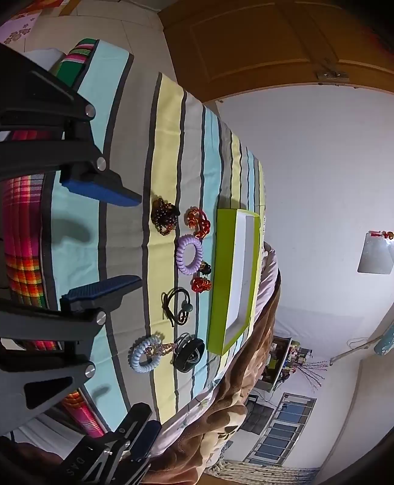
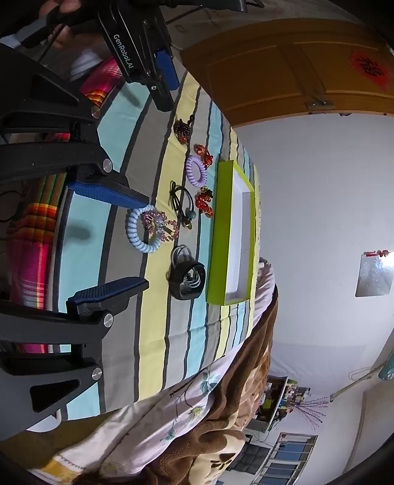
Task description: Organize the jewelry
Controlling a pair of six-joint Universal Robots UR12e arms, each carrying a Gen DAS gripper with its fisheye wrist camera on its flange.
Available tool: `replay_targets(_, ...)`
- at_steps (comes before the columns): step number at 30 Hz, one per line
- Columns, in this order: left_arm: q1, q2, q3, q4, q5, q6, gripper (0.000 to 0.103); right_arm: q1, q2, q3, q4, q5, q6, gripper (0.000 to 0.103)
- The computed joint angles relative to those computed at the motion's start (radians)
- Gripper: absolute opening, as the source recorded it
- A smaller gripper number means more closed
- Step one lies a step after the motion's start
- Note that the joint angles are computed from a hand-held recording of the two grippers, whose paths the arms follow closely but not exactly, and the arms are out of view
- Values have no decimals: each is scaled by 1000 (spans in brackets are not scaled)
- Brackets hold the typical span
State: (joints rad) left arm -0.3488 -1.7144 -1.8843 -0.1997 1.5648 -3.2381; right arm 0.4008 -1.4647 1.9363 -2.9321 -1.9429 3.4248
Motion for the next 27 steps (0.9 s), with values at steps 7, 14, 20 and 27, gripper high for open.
replay_targets(7, -8, 8, -7, 11, 23, 10, 49, 1, 0, -1, 3, -3, -1, 48)
replay_targets(14, 2, 15, -9, 13, 8, 9, 49, 1, -3, -5, 4, -3, -1, 48)
replay_targets(20, 0, 12, -11, 11, 9, 5, 49, 2, -1, -1, -7, -8, -3, 48)
replay_targets(27, -3, 13, -16, 15, 20, 2, 49, 6, 0, -4, -9, -17, -6, 48)
